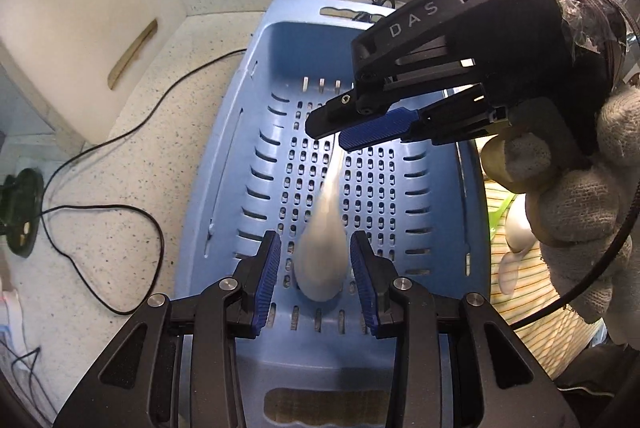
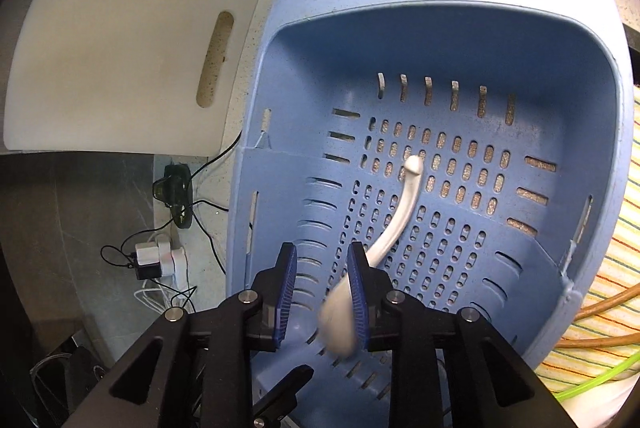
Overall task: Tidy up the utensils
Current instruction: 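Open the right tool to drop the spoon into the basket, then move the right tool back to the pile and grasp the metal fork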
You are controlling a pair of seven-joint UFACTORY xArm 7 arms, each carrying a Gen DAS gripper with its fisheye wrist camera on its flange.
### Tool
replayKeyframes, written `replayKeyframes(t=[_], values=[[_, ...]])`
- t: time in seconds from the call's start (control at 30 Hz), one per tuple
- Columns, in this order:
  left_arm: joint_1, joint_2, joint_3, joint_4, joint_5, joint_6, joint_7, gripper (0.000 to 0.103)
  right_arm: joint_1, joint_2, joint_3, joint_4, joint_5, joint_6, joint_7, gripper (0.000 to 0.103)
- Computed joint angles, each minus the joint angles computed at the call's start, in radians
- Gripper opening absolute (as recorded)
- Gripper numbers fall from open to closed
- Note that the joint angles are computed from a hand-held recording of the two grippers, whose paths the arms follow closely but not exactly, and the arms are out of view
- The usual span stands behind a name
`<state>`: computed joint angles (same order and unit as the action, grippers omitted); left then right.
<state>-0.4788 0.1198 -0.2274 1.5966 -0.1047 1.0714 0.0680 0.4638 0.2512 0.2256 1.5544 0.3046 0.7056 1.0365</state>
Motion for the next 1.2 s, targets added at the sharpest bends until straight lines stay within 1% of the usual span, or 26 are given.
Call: replayKeyframes(t=[0.17, 0.27, 0.43, 0.53, 0.6, 0.73, 0.77, 0.8, 0.83, 0.87, 0.93, 1.0, 1.17, 1.2], values=[[0.004, -0.029, 0.001, -0.012, -0.007, -0.008, 0.004, 0.035, 0.018, -0.028, -0.003, 0.005, -0.049, 0.000, 0.008, 0.024], [0.005, -0.061, -0.002, -0.032, -0.020, -0.015, 0.001, 0.035, 0.027, -0.076, -0.005, -0.026, -0.083, -0.007, 0.018, 0.025], [-0.005, -0.094, -0.014, -0.049, -0.036, -0.015, -0.006, 0.035, 0.038, -0.177, -0.004, -0.103, -0.176, -0.008, 0.066, 0.029], [-0.017, -0.101, -0.023, -0.049, -0.034, -0.018, -0.006, 0.035, 0.037, -0.258, 0.003, -0.173, -0.239, -0.007, 0.114, 0.031], [-0.026, -0.109, -0.029, -0.051, -0.039, -0.019, -0.006, 0.035, 0.029, -0.326, 0.011, -0.237, -0.258, -0.012, 0.131, 0.032], [-0.047, -0.125, -0.043, -0.054, -0.052, -0.019, -0.006, 0.035, -0.001, -0.476, 0.041, -0.356, -0.332, 0.022, 0.169, 0.033], [-0.053, -0.129, -0.047, -0.056, -0.055, -0.021, -0.004, 0.035, -0.009, -0.522, 0.048, -0.393, -0.345, 0.024, 0.173, 0.034], [-0.059, -0.133, -0.050, -0.058, -0.056, -0.024, -0.003, 0.035, -0.019, -0.575, 0.057, -0.433, -0.357, 0.030, 0.179, 0.037], [-0.063, -0.135, -0.053, -0.060, -0.058, -0.025, -0.003, 0.035, -0.029, -0.627, 0.067, -0.467, -0.369, 0.043, 0.184, 0.042], [-0.069, -0.137, -0.056, -0.061, -0.064, -0.027, -0.001, 0.035, -0.041, -0.677, 0.080, -0.496, -0.383, 0.067, 0.190, 0.044], [-0.079, -0.139, -0.061, -0.064, -0.072, -0.029, 0.001, 0.035, -0.061, -0.764, 0.100, -0.535, -0.396, 0.131, 0.192, 0.050], [-0.092, -0.136, -0.069, -0.059, -0.077, -0.029, 0.004, 0.035, -0.072, -0.860, 0.108, -0.581, -0.384, 0.196, 0.195, 0.054], [-0.124, -0.114, -0.085, -0.034, -0.092, -0.016, 0.022, 0.035, -0.114, -1.078, 0.144, -0.662, -0.349, 0.354, 0.243, 0.058], [-0.130, -0.108, -0.088, -0.028, -0.094, -0.013, 0.024, 0.035, -0.121, -1.117, 0.152, -0.672, -0.343, 0.388, 0.250, 0.062]])
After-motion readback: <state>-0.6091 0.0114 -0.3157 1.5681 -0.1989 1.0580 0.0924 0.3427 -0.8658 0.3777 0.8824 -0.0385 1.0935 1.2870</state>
